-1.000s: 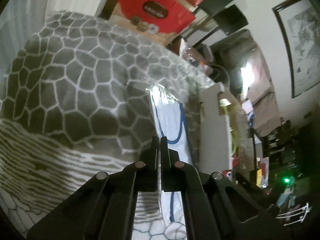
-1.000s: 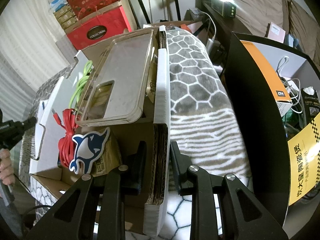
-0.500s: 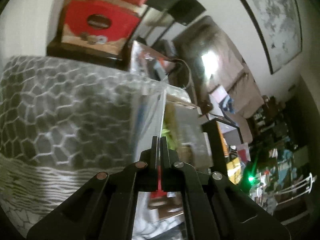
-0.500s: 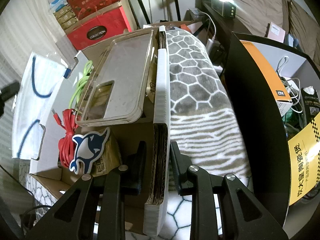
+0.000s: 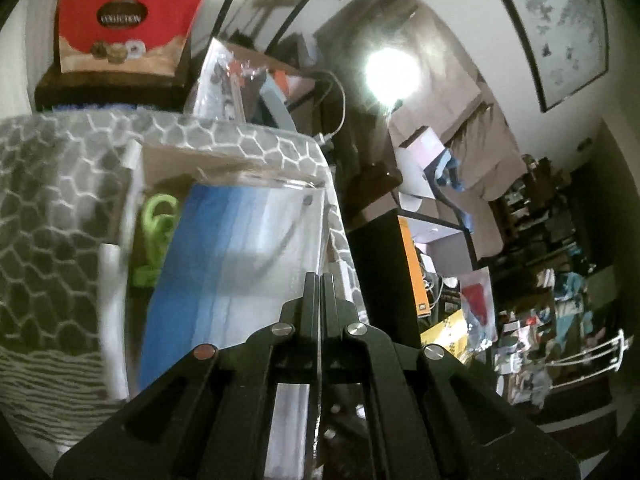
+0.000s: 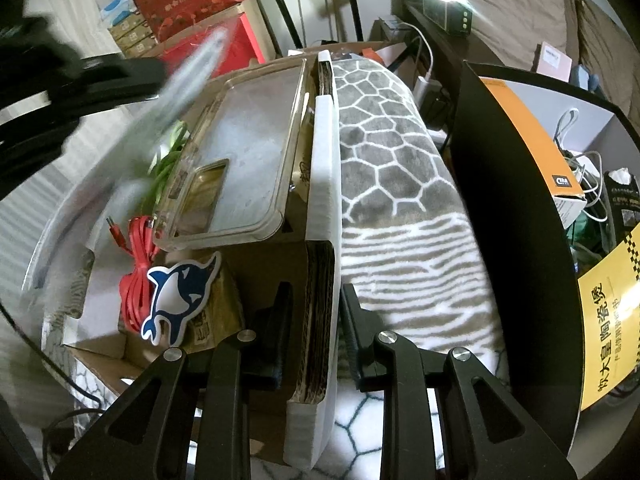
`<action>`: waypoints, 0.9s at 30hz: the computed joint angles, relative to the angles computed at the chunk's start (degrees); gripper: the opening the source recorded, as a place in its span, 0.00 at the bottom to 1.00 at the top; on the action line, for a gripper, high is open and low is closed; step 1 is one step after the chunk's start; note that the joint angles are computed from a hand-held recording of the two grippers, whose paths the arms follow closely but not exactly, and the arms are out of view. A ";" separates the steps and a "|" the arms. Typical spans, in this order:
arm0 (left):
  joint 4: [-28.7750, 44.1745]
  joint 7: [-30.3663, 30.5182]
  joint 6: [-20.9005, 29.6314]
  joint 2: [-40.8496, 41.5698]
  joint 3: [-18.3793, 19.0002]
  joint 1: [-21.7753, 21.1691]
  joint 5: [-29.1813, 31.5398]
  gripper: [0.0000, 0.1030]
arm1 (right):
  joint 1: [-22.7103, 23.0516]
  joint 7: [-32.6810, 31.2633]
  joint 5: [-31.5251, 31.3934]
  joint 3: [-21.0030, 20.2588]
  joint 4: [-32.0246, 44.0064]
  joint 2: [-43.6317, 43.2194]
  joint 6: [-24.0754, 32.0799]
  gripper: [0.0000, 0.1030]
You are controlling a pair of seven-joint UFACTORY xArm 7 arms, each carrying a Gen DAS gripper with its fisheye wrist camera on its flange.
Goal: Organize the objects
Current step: 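Carry the white paper bag into the box beside the tray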
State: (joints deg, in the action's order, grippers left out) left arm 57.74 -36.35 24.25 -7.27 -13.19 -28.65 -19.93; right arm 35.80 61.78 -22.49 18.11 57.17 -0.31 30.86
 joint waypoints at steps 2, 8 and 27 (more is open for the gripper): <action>1.43 0.07 -0.33 2.31 -0.01 -0.22 -1.12 0.00 | -0.02 -0.14 0.02 -0.03 -0.04 -0.03 -0.03 0.24; 4.46 6.49 -1.45 6.47 -0.66 -0.90 -8.76 0.01 | -0.16 -0.73 0.89 -0.18 -0.47 -0.07 -1.00 0.24; -11.61 6.83 4.91 -12.63 2.80 1.16 1.87 0.48 | -0.95 -0.49 0.07 -0.44 -0.79 -0.13 -2.32 0.24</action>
